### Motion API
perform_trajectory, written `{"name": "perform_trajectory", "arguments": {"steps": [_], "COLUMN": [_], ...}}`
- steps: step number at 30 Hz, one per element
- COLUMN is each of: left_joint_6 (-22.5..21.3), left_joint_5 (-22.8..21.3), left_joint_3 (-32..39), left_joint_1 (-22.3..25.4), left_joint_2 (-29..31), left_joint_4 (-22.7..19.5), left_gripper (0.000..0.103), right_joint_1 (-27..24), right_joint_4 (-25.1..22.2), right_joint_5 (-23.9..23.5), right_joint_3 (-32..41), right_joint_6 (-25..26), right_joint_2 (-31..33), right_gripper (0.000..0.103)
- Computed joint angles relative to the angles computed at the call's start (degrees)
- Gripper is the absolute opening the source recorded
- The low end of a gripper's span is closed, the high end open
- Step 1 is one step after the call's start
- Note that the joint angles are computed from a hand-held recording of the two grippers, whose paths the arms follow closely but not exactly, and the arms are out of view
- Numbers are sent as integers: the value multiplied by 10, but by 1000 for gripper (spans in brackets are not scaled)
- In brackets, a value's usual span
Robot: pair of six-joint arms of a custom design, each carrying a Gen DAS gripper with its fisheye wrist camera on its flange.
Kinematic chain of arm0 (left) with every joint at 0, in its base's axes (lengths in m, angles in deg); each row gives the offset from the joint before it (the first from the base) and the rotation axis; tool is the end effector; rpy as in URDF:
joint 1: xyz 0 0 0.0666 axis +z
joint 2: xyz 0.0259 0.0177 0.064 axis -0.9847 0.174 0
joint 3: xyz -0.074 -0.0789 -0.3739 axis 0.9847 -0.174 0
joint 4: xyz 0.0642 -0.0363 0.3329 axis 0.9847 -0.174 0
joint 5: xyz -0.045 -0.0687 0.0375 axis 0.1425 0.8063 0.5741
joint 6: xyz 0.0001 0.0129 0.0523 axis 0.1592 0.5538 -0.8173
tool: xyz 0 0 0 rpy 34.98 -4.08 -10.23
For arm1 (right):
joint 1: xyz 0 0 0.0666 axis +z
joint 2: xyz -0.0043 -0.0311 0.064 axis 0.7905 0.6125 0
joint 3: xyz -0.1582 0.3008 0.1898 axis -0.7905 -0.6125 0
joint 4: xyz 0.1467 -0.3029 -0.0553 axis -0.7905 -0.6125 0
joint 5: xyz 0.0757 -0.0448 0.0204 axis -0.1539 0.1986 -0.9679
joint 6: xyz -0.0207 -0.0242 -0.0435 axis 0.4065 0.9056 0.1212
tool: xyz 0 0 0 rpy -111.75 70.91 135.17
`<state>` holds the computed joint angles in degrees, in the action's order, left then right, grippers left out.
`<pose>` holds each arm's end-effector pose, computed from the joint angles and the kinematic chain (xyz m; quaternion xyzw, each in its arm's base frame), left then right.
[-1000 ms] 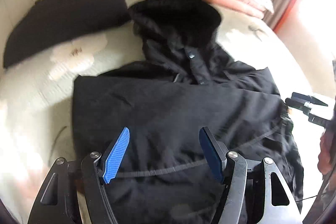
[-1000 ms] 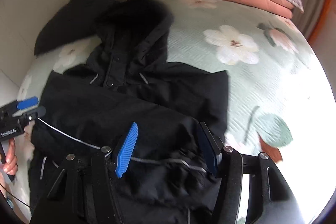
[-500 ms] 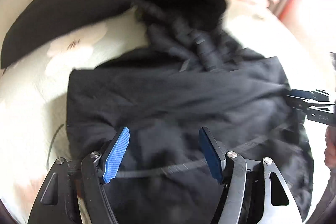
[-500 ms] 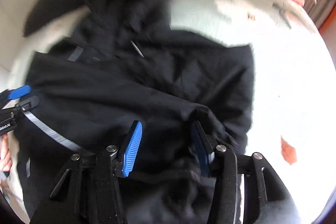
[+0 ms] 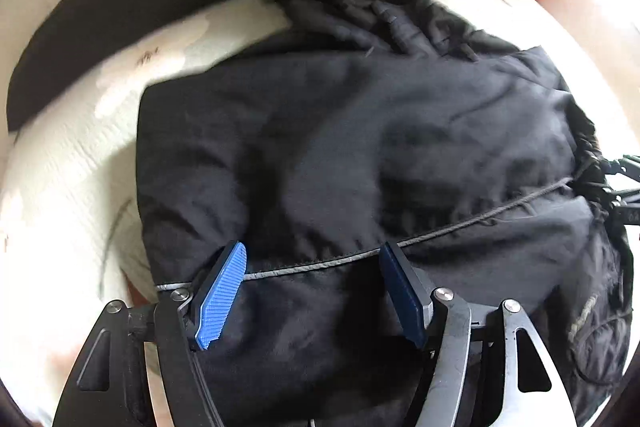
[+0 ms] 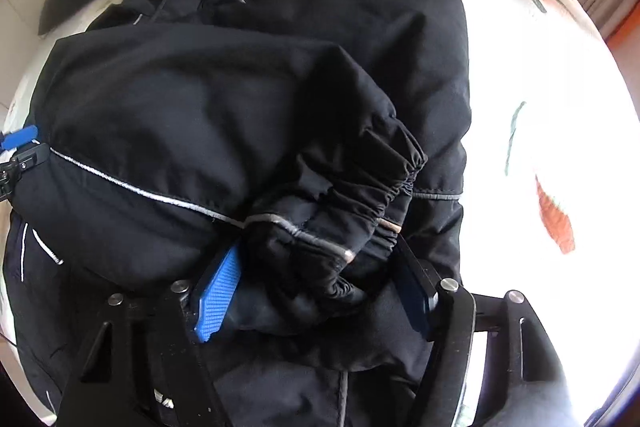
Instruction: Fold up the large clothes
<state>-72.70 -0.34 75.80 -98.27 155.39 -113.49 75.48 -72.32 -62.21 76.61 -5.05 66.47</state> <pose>0.2972 -0.0962 0.4909 0.0207 0.9810 -0.0235 0.1917 0.3869 0.1665 0.4100 -0.2008 0.9727 0.0322 0.1113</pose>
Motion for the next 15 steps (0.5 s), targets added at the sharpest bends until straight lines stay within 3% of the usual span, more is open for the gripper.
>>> {"name": "perform_trajectory", "arguments": {"steps": [3, 7, 9, 11, 13, 15], "left_joint_6": [-41, -82, -76, -48, -13, 6], "left_joint_5": [31, 56, 62, 87, 136, 141], "left_joint_3": [59, 173, 220, 263, 313, 350], "left_joint_1": [17, 64, 83, 109, 141, 153], "left_joint_2": [0, 75, 124, 176, 236, 282], "left_joint_4": [2, 20, 39, 54, 60, 65], "left_gripper": [68, 68, 68, 68, 68, 68], "right_joint_1": [-7, -1, 6, 6, -3, 2], "right_joint_4": [-29, -2, 12, 25, 26, 6], "right_joint_5": [-28, -9, 2, -16, -39, -36], "right_joint_3": [68, 185, 248, 307, 379, 470], "right_joint_6": [13, 25, 14, -7, -21, -33], "right_joint_2": [3, 52, 99, 148, 207, 270], "right_gripper": [67, 67, 67, 67, 67, 67]}}
